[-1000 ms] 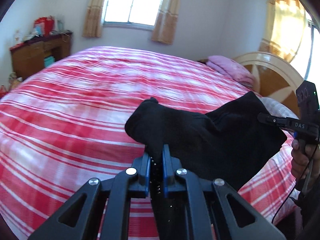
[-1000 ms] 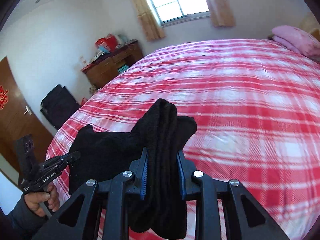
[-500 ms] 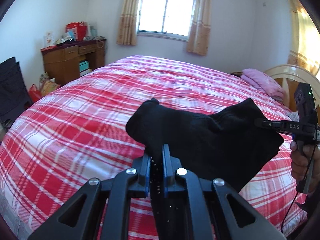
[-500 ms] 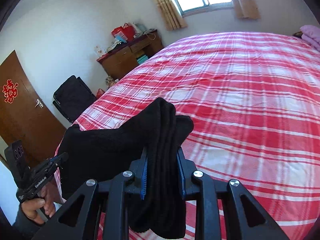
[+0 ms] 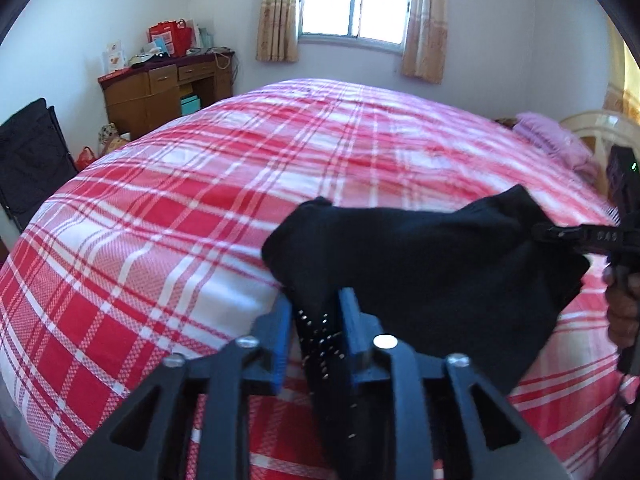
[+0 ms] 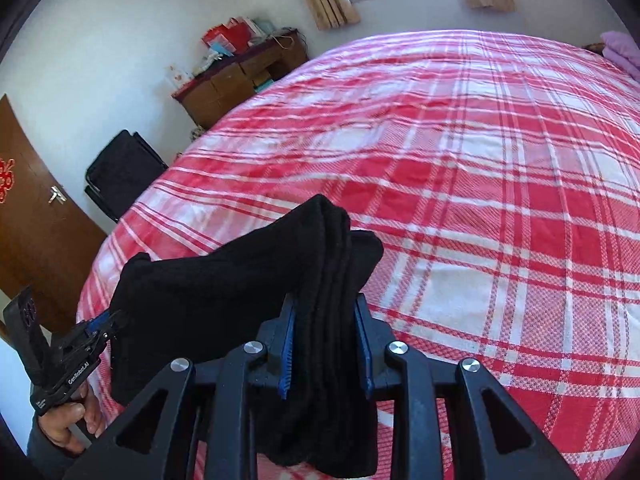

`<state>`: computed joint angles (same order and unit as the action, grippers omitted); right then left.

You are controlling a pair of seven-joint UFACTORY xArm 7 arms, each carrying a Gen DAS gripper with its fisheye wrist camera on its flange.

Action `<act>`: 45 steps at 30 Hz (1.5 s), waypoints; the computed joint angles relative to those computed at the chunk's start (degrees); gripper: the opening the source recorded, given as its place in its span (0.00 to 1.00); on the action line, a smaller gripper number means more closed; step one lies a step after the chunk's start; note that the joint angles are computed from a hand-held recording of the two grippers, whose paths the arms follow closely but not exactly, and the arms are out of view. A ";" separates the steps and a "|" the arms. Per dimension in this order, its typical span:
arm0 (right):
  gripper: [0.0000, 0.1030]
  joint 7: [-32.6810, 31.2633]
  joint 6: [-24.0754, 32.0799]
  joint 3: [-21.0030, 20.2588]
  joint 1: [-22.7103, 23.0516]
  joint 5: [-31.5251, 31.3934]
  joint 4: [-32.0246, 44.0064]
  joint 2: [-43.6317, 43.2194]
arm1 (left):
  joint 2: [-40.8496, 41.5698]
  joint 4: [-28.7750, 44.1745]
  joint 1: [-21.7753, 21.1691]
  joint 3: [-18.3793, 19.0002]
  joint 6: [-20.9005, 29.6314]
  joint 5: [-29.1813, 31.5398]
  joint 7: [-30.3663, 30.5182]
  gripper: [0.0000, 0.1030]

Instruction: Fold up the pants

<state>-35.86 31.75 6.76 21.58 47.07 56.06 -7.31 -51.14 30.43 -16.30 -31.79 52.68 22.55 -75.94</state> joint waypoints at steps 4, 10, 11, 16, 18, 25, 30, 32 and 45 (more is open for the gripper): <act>0.42 2.54 -0.05 -0.05 -0.57 -1.97 -0.25 0.37 | 0.25 -0.33 0.08 -1.29 3.02 0.33 -1.08 0.60; 0.60 2.59 -1.49 -2.70 -2.42 1.48 -3.97 -3.43 | -1.16 1.72 -1.35 -1.87 10.49 0.08 -0.34 0.70; 0.60 4.72 -3.16 -2.57 -3.34 -0.80 -5.36 -4.64 | -1.36 2.50 -1.54 -2.42 12.82 -0.11 -0.21 0.71; 0.61 9.60 -4.61 -4.18 -5.17 -9.46 -11.93 -12.59 | -3.87 5.62 -3.06 -4.03 19.72 -0.35 -0.08 0.72; 0.65 11.00 -3.67 -5.31 -5.20 -12.09 -14.50 -16.93 | -4.72 7.69 -3.10 -5.02 21.03 0.04 0.28 0.75; 0.72 15.36 -1.72 -7.54 -3.60 -18.11 -19.58 -32.23 | -3.45 15.95 0.45 -9.00 20.09 1.42 2.52 0.92; 0.75 18.48 -3.25 -6.00 -1.78 -23.16 -21.51 -42.11 | -2.66 20.85 3.80 -12.52 19.82 1.78 4.91 0.97; 0.76 19.30 -3.53 -5.49 -0.62 -25.04 -22.21 -44.88 | -3.12 21.76 4.85 -13.45 19.45 1.70 5.57 0.98; 0.76 23.62 -5.03 -2.65 4.22 -33.08 -25.45 -51.38 | -5.12 22.87 9.08 -15.56 18.23 -2.41 8.03 0.99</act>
<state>-12.23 26.73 4.11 25.79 13.99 30.61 -58.70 -56.26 53.30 -7.22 -47.35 70.90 20.14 -67.91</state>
